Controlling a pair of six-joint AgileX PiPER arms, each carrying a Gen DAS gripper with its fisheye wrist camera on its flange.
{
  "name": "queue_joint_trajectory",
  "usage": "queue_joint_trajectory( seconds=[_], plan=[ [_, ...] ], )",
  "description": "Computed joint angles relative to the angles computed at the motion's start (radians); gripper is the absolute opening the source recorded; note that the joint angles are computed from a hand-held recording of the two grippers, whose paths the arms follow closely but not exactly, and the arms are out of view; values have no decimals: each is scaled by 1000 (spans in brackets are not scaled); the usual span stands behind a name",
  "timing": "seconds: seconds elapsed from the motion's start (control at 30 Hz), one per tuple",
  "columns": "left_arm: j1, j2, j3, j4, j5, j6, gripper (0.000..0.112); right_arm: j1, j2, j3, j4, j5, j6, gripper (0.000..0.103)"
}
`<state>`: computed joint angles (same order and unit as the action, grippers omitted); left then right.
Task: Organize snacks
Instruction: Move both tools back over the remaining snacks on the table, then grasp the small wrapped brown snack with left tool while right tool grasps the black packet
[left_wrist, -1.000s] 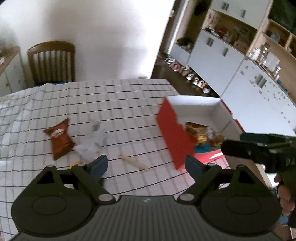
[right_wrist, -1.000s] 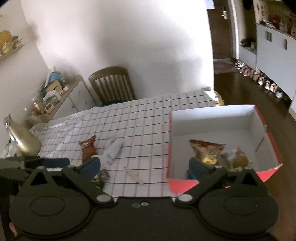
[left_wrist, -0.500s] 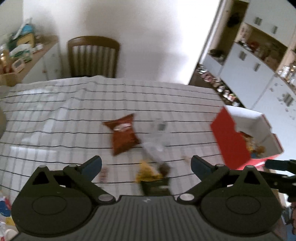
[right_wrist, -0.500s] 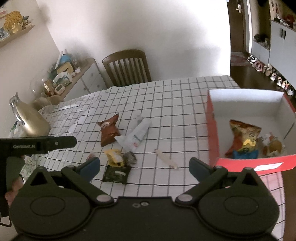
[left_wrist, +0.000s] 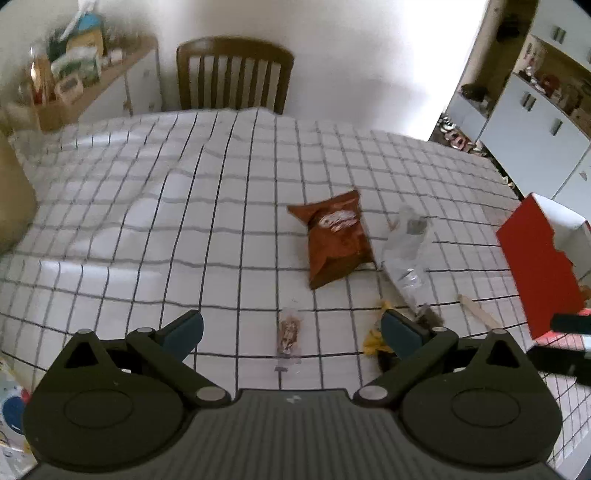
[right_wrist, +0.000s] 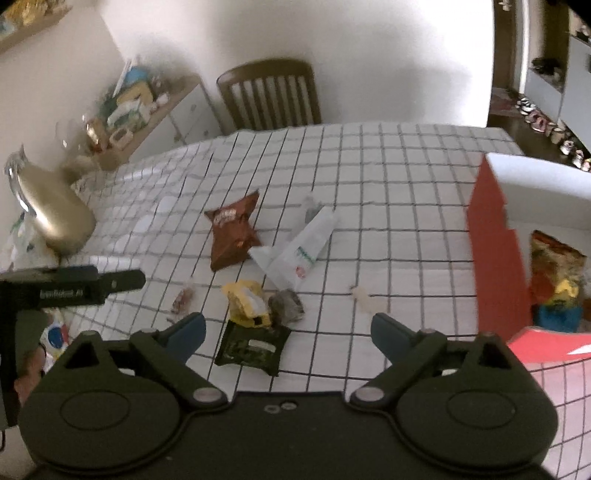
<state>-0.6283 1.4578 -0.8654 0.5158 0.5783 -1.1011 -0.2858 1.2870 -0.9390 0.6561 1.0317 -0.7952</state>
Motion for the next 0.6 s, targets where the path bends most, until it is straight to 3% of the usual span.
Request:
queue_joint_trajectory(
  seconds=[0.27,0.6],
  plan=[
    [91,110,20,-100,-99,122,103,195,56,72,-68,-141,97,94],
    [122,234,-2,-151,-186,176,102,386,156,103,-188,-310,345,95]
  ],
)
